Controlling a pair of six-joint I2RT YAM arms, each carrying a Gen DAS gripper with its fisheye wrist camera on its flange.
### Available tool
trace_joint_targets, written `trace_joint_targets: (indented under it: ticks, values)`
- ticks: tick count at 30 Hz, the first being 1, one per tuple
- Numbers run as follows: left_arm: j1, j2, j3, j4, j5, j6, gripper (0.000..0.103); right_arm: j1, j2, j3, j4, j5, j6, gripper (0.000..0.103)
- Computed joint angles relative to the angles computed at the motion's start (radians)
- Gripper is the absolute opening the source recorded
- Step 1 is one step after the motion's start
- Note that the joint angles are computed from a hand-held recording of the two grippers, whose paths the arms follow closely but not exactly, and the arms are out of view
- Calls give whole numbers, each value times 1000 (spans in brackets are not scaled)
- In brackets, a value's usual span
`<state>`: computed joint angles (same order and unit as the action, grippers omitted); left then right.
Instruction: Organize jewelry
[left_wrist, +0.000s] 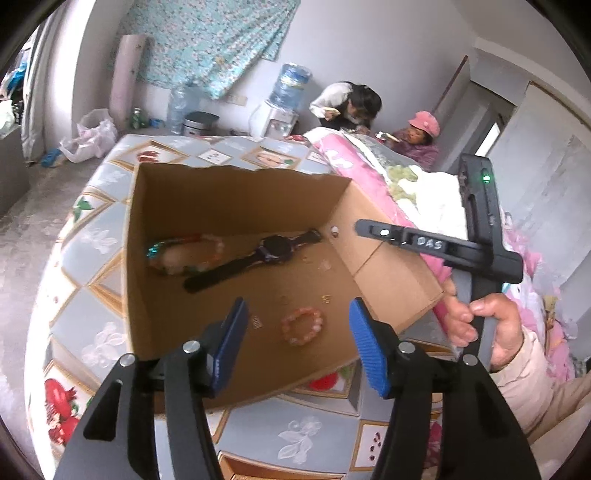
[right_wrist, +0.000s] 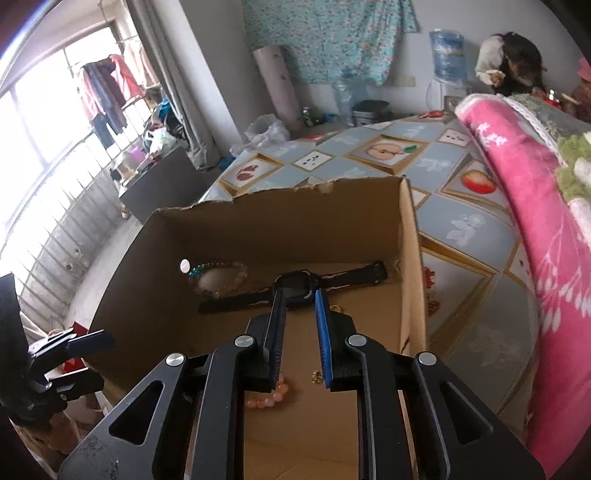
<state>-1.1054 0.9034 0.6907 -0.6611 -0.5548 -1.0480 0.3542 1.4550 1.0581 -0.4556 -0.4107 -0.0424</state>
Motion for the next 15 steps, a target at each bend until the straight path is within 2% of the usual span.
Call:
trace_joint_targets:
  ticks: [5, 10, 12, 13, 15]
  values:
    - [-103, 6, 38, -140, -130, -124, 62, -52, -141, -76, 2, -30, 40, 17]
    - [-252, 108, 154, -395, -312, -361, 84, -130, -329, -176, -10, -72, 81, 23]
    - [-293, 150, 196, -491, -352, -457, 90, -180, -421, -216, -35, -99, 91, 27]
    - [-310, 169, 216, -539, -366, -506, 96, -199, -454, -227, -49, -110, 93, 28]
    - [-352, 226, 266, -657, -394, -630, 98, -227, -509, -242, -75, -124, 93, 32]
